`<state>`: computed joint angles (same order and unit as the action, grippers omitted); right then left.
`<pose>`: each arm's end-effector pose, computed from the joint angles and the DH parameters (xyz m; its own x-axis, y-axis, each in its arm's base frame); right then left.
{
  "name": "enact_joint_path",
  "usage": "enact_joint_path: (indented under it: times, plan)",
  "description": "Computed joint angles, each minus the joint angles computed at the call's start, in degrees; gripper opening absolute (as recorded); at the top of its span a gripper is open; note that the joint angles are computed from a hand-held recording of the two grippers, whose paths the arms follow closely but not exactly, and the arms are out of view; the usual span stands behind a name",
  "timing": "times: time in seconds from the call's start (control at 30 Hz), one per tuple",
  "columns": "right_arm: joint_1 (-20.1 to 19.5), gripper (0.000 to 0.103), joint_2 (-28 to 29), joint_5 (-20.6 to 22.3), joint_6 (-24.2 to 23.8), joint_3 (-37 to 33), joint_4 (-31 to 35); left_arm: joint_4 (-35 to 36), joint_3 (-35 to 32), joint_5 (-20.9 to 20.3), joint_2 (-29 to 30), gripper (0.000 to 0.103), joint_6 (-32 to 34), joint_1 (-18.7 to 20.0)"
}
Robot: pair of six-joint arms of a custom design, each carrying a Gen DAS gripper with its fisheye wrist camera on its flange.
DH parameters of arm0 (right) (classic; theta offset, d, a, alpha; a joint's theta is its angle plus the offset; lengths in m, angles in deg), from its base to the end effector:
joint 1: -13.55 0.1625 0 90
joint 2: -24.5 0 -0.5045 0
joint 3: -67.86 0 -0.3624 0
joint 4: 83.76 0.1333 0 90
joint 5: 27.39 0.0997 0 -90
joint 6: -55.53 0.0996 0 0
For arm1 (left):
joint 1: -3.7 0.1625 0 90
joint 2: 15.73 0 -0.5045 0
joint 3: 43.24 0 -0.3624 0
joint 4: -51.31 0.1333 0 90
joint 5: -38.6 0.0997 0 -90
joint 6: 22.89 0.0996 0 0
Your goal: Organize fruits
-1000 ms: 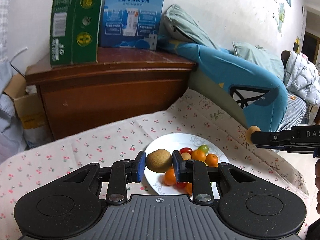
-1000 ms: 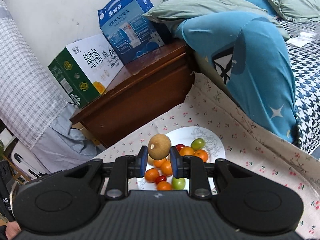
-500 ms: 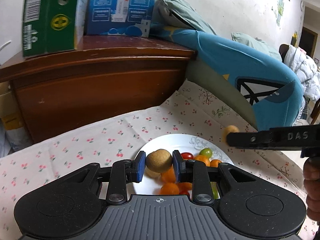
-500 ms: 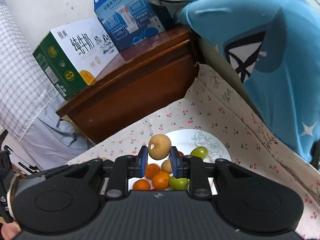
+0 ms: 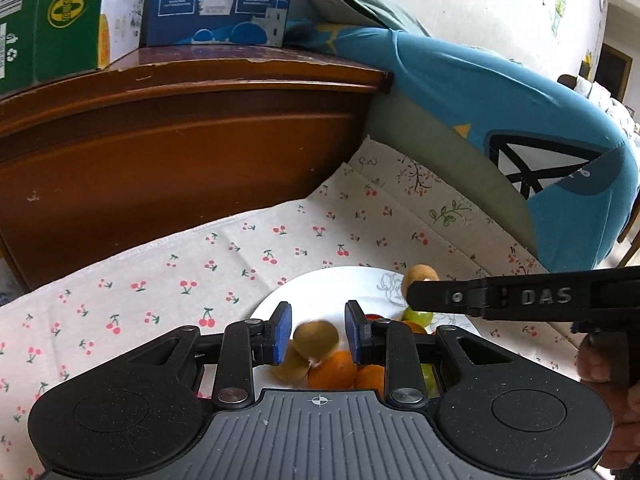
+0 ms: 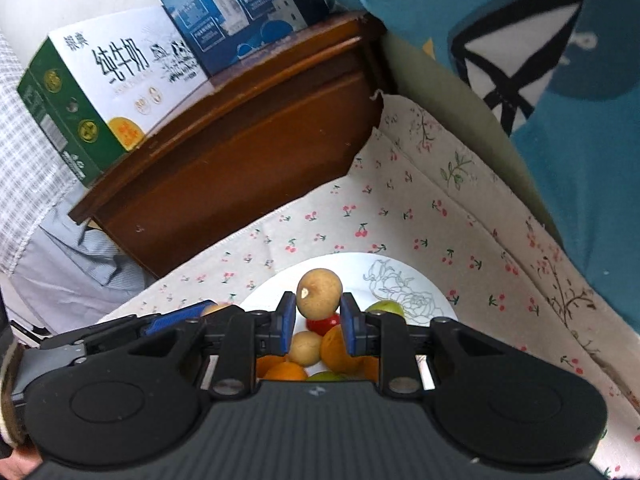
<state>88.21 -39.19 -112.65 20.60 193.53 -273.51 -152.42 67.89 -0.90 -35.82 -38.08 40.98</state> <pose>-0.0046 -0.5519 0.2774 -0.9187 -0.2604 0.2971 -0.3865 0.7480 -0.5396 -0.3371 -0.5207 -0.0465 -0.7927 0.1680 -0.5860 0.5454 0.6247 -0.5588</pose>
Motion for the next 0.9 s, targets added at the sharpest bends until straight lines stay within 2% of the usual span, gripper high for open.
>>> enact_joint_path:
  times: [0.33, 0.43, 0.5, 0.63, 0.7, 0.8, 0.9]
  plan:
    - [-0.1, 0.026, 1.0, -0.7, 0.8, -0.8, 0.1, 0.0, -0.2, 0.1, -0.2, 0.029, -0.3, -0.7]
    - [0.0, 0.027, 0.4, 0.0, 0.8, -0.6, 0.1, 0.2, 0.7, 1.1, -0.8, 0.037, -1.5, -1.6]
    - [0.1, 0.027, -0.2, 0.6, 0.7, -0.1, -0.2, 1.0, 1.4, 2.0, -1.5, 0.047, -3.2, -2.4]
    - [0.8, 0.028, -1.5, -0.4, 1.0, 1.0, -0.6, 3.8, 3.1, 3.3, -3.0, 0.054, -7.4, -3.7]
    - [1.1, 0.032, -2.0, -1.0, 0.7, 1.8, -1.4, 6.2, 3.8, 4.8, -3.7, 0.072, -10.4, -4.6]
    - [1.8, 0.043, -2.7, -3.0, 0.2, 3.1, -3.0, 7.1, 5.5, 6.3, -4.2, 0.074, -12.7, -5.9]
    - [1.9, 0.043, -3.9, -3.8, -0.1, 4.6, -3.7, 10.9, 6.8, 6.6, -5.5, 0.08, -17.5, -6.9]
